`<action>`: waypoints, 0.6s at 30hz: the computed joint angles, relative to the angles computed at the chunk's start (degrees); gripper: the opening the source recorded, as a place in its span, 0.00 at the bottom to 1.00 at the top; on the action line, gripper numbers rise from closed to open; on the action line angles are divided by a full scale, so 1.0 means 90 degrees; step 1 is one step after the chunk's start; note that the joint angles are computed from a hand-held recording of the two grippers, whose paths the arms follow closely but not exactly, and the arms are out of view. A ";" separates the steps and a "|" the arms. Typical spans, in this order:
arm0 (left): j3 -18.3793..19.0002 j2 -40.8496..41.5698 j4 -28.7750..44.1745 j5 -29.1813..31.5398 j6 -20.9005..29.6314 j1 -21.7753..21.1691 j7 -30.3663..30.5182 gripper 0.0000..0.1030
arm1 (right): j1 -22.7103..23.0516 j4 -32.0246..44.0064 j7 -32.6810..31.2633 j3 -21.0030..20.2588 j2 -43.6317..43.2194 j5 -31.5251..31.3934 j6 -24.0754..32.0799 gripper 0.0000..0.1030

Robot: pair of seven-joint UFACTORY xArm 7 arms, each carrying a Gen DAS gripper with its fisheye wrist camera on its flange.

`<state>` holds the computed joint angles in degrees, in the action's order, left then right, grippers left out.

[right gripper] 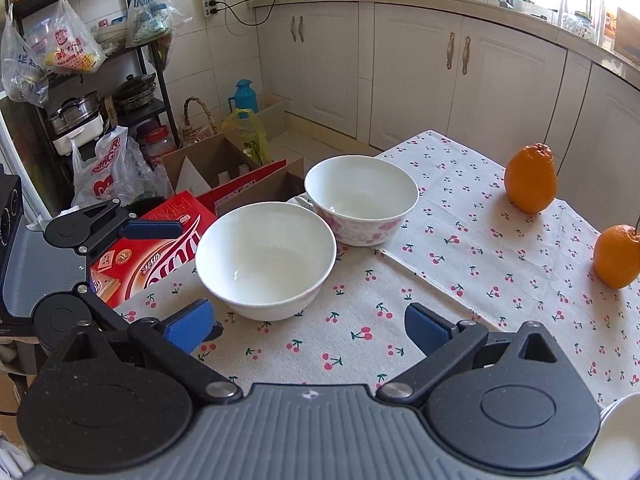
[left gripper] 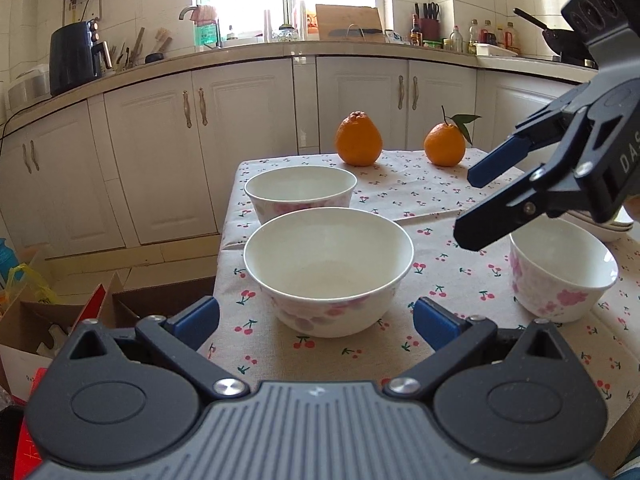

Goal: Organize plates and bowls
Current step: 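Close the right tool on the white bowl's rim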

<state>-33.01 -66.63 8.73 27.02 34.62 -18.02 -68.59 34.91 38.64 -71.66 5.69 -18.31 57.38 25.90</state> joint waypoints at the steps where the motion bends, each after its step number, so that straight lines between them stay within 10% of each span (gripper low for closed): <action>1: 0.0018 0.0031 -0.0018 0.0016 -0.0076 0.0042 -0.0010 0.99 | -0.0004 0.0096 0.0026 0.0010 0.0108 -0.0038 0.0030 1.00; 18: 0.0270 0.0337 -0.0231 -0.0082 -0.1245 0.0636 0.0265 0.96 | -0.0617 0.1698 0.0589 0.0659 0.1770 -0.0738 0.0839 0.96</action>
<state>-30.59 -63.60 6.65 26.29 23.42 -12.29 -66.20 29.36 53.93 -66.36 11.62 -2.37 50.74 33.46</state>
